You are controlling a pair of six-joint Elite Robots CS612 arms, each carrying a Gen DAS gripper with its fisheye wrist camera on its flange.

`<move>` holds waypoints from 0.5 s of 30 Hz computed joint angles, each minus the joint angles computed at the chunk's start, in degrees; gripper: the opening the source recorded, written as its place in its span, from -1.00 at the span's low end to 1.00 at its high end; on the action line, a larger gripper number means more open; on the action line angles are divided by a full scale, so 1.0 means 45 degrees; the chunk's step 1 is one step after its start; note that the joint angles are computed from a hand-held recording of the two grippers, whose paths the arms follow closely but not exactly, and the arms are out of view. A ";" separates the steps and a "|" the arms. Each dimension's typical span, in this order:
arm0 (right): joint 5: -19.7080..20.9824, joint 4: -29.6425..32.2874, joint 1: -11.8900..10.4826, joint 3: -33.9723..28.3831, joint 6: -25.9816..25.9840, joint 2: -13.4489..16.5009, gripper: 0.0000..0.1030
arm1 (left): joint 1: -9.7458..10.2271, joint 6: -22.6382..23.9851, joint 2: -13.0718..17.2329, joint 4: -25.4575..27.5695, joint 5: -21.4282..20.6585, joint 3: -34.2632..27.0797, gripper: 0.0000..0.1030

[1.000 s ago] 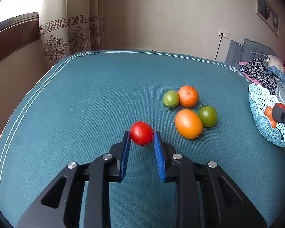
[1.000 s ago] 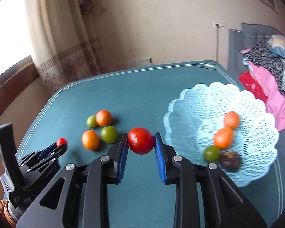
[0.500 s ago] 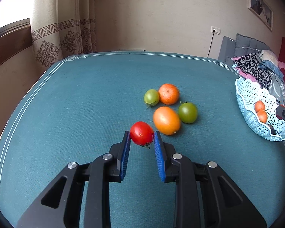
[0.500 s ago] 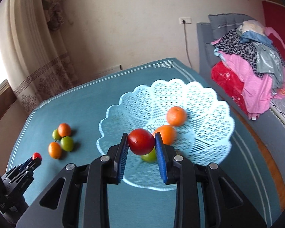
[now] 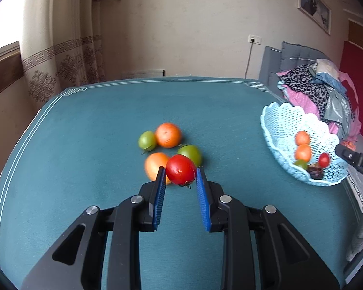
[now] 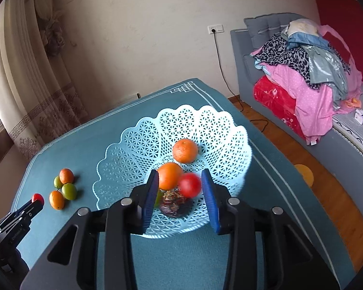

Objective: Organize fruits

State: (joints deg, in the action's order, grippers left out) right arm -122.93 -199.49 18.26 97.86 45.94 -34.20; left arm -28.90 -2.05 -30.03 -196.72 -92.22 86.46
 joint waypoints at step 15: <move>-0.0179 -0.0766 0.0054 0.0315 0.0026 0.0065 -0.13 | -0.0527 0.0604 0.0053 0.1020 -0.2928 -0.0857 -0.49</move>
